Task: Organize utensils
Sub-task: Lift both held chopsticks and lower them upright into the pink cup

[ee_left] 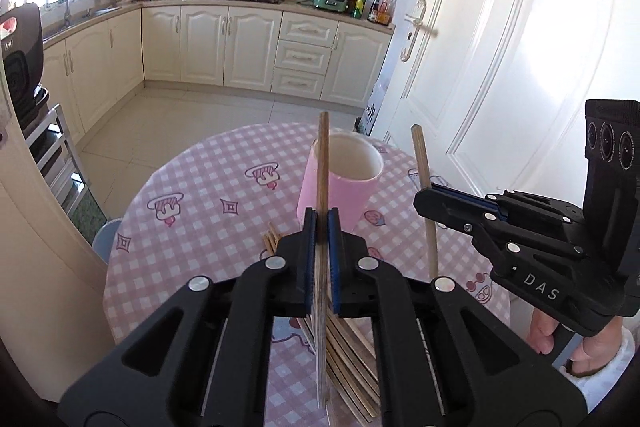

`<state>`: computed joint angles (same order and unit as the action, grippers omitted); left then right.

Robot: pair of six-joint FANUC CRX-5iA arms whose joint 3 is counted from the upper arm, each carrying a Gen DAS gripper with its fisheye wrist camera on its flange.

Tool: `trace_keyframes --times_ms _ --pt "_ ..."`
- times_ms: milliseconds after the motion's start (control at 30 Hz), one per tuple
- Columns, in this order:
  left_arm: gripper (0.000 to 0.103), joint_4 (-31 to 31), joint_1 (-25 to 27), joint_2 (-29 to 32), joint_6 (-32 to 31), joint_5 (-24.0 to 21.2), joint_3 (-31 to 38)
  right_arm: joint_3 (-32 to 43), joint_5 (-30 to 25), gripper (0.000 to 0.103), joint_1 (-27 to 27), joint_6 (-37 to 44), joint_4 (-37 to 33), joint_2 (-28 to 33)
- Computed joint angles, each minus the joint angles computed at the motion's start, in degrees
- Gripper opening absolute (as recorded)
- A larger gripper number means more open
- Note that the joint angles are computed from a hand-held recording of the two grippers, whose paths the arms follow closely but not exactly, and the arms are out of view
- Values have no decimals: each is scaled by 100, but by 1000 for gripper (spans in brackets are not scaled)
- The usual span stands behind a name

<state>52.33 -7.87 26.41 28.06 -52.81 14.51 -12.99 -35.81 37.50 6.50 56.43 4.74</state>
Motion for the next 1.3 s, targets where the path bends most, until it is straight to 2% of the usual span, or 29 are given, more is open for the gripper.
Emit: trace_keyframes --times_ms 233,433,600,700,833,900,1033,1133,1233,1300 --pt "6 797 3 -441 -693 141 -448 -108 -175 4 34 -486 939 -212" --pt "6 1176 -177 -471 -753 319 -339 68 -329 4 -68 -664 1501 -164" --pt "6 1430 -346 -405 -741 504 -159 -30 -296 4 -343 -1515 2499 -196" --pt "6 1633 -451 -352 -747 661 -50 -82 -544 4 -509 -2207 3311 -145" --pt "6 2205 -699 -342 -1097 1114 -85 -153 -662 4 -810 -3141 4241 -79" --pt "6 2454 -824 -300 -1289 1348 -82 -151 -765 4 -896 -3344 4529 -19" --pt "6 3185 -1173 -225 -1814 2196 -196 -216 -815 4 -1138 -3903 5143 85" --pt "6 3312 -1213 -18 -1762 2209 -60 -352 -798 4 -1285 -4231 5459 82" --pt "6 2958 -1139 220 -1314 2073 174 -364 -661 4 -1398 -4379 5522 127" --pt "6 2884 -1146 292 -1293 2127 193 -384 -428 4 -1526 -4558 5634 139"
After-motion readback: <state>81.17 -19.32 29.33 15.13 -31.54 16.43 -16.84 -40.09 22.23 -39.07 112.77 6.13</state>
